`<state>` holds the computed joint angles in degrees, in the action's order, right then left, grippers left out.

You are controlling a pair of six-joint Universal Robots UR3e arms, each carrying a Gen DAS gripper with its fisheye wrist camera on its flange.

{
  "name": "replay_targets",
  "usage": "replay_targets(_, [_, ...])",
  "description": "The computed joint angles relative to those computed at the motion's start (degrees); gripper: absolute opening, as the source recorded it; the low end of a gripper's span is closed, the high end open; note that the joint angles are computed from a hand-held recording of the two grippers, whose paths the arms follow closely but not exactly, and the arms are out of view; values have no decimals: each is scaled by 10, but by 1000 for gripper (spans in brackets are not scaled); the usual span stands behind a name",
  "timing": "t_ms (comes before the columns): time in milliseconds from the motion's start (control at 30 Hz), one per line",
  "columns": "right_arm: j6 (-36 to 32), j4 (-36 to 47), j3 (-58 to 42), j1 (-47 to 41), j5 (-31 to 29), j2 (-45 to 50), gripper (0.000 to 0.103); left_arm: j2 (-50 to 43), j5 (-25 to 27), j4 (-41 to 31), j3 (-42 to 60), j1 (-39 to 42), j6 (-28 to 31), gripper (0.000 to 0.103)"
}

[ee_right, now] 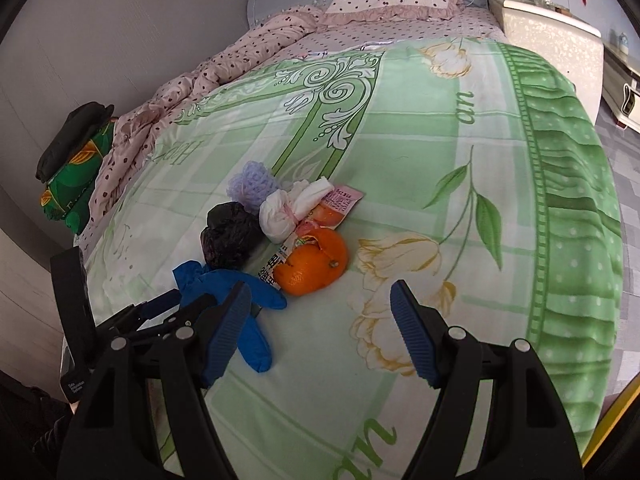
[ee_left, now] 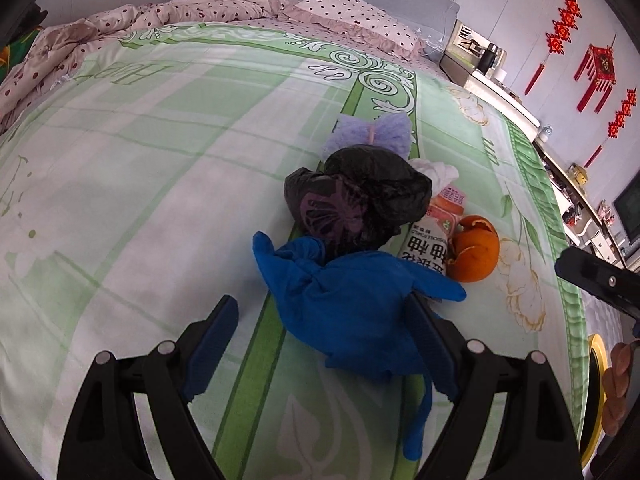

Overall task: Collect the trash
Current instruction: 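Grasp the blue glove with the left tool while the right tool grasps the tangerine, then carry the blue glove and tangerine in both tools over the yellow bin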

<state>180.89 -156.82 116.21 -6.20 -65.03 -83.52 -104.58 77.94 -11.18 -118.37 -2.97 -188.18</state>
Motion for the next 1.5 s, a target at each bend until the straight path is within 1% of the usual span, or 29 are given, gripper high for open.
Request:
replay_targets(167, [26, -8, -82, 33, -32, 97, 69, -17, -21, 39, -8, 6, -3, 81])
replay_targets(233, [31, -5, -106, 38, -36, 127, 68, -24, -26, 55, -11, 6, -7, 81])
replay_targets(367, [34, -10, -133, 49, -43, 166, 63, -29, -46, 83, -22, 11, -8, 80])
replay_targets(400, [34, -13, -137, 52, -47, 174, 63, -31, -46, 86, -21, 10, -9, 75])
replay_targets(433, [34, -16, -141, 54, -48, 180, 63, -33, -46, 86, -20, 9, -8, 72])
replay_targets(500, [38, -16, -154, 59, -52, 193, 60, -37, -54, 86, -16, 8, -5, 62])
replay_targets(600, [38, -9, -175, 70, -67, 208, 56, -41, -76, 85, -14, 10, 3, 55])
replay_targets(633, [38, -8, -180, 74, -71, 211, 53, -44, -77, 81, -10, 8, 5, 52])
replay_targets(667, [36, -6, -184, 77, -73, 213, 47, -46, -77, 79, -7, 6, 5, 50])
replay_targets(733, [39, -12, -188, 87, -88, 218, 45, -49, -85, 76, -4, 7, 7, 40])
replay_targets(767, [39, -18, -185, 89, -93, 218, 43, -49, -87, 77, -4, 6, 7, 37])
replay_targets(833, [37, -25, -179, 92, -99, 214, 40, -49, -91, 83, -7, 4, 9, 27])
replay_targets(933, [33, -34, -165, 89, -101, 203, 36, -46, -100, 90, -13, 9, 11, 20])
replay_targets(1033, [32, -38, -151, 82, -101, 188, 36, -41, -107, 93, -20, 13, 10, 16])
replay_targets(1233, [25, -39, -109, 63, -89, 133, 35, -14, -103, 91, -36, 8, 20, 14])
replay_targets(1500, [7, -30, -23, 24, -61, 22, 35, 49, -98, 57, -63, 6, 33, 14])
